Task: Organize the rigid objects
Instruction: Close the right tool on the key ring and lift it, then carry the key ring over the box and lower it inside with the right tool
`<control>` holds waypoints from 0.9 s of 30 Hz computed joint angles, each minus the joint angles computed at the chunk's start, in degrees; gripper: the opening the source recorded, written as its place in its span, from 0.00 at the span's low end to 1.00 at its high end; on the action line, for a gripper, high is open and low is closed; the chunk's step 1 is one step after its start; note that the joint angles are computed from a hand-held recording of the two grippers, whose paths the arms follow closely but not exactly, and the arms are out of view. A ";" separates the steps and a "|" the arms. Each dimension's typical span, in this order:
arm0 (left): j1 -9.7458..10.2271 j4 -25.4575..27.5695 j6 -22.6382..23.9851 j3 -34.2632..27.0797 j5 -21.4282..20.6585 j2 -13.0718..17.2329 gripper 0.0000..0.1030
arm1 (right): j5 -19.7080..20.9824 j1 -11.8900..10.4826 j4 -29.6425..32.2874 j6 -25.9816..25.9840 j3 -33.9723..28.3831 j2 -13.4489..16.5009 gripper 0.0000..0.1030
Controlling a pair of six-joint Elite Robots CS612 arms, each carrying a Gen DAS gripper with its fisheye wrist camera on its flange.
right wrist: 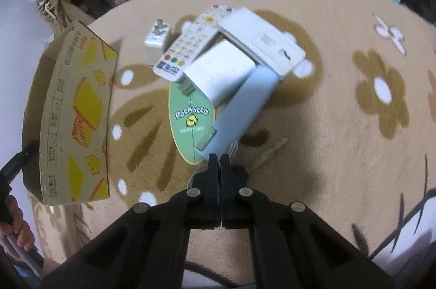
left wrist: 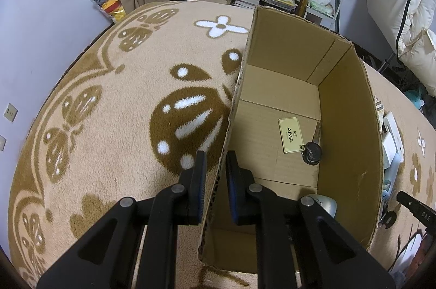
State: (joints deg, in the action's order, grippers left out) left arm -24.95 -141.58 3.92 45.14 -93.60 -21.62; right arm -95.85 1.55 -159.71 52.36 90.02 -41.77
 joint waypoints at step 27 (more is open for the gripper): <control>0.46 0.80 -0.48 -0.31 -1.06 -0.06 0.13 | -11.57 2.71 -3.04 -8.01 -5.51 -2.57 0.03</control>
